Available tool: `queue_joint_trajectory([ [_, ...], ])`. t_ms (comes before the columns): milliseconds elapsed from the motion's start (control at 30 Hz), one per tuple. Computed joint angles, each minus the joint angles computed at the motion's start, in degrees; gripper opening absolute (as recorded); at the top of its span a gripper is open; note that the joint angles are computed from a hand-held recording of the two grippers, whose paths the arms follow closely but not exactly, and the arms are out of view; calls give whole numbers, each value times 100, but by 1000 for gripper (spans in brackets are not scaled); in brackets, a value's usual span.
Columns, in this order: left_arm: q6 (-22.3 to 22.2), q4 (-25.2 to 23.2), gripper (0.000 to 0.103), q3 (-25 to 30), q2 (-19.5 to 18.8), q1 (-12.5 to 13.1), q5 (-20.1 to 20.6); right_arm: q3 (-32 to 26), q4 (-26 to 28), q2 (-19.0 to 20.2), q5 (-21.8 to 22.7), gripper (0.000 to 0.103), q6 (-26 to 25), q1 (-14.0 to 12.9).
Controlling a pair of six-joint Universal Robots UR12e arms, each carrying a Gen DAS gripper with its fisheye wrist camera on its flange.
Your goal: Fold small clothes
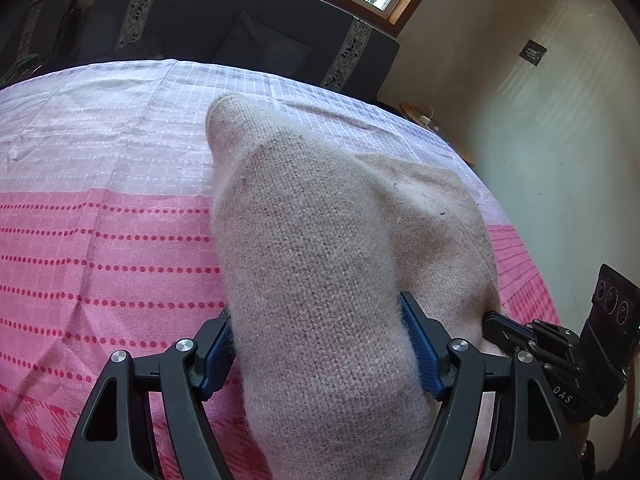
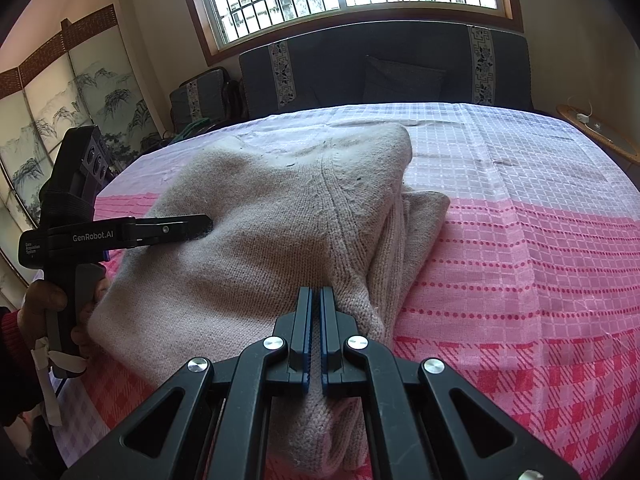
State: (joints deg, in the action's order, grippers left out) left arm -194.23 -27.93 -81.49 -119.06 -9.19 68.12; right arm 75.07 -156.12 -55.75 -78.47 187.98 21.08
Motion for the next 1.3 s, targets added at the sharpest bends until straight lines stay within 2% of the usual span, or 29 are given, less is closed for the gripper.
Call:
queue_joint_trajectory([
  [167, 29, 0, 74, -11, 4, -17, 57, 24, -39, -9, 111, 1, 60, -26],
  [267, 58, -54, 74, 12, 2, -32, 101, 157, -276, -44, 569, 6, 287, -145],
  [333, 81, -57, 74, 18, 3, -40, 122, 284, -468, -85, 1150, 16, 542, -281],
  [400, 75, -55, 74, 19, 3, -41, 120, 371, -724, -84, 1844, 35, 970, -452],
  [433, 78, -54, 74, 18, 3, -40, 120, 403, -876, -73, 2084, 37, 1229, -535],
  [467, 79, -55, 74, 17, 5, -41, 119, 419, -981, -63, 2238, 42, 1455, -609],
  [500, 83, -56, 74, 18, 5, -41, 122, 414, -983, -60, 2286, 52, 1646, -673],
  [567, 78, -65, 74, 20, 4, -34, 89, 398, -857, -85, 2036, 71, 1947, -760],
  [633, 76, -68, 74, 25, -2, -25, 57, 307, -755, -21, 2263, 71, 2178, -892],
  [700, 98, -65, 74, 23, -3, -20, 37, 96, -328, 91, 2694, 71, 2101, -995],
  [767, 101, -79, 74, 30, -12, -1, -33, -138, 122, 208, 2925, 71, 1949, -1017],
  [867, 126, -82, 74, 38, -25, 18, -105, -575, 974, 417, 3089, 71, 1636, -967],
  [933, 134, -86, 74, 43, -31, 27, -137, -775, 1371, 519, 3035, 72, 1523, -911],
  [1067, 132, -71, 74, 40, -41, 49, -214, -1029, 1442, 734, 3383, 72, 1594, -905],
  [1167, 165, 18, 74, 5, -42, 61, -270, -1142, 1467, 795, 3375, 83, 1489, -861],
  [1233, 160, 60, 74, -14, -42, 74, -327, -1101, 1340, 796, 3434, 84, 1544, -846],
  [1300, 164, 56, 74, -16, -44, 89, -376, -1038, 1293, 756, 3342, 83, 1361, -826],
])
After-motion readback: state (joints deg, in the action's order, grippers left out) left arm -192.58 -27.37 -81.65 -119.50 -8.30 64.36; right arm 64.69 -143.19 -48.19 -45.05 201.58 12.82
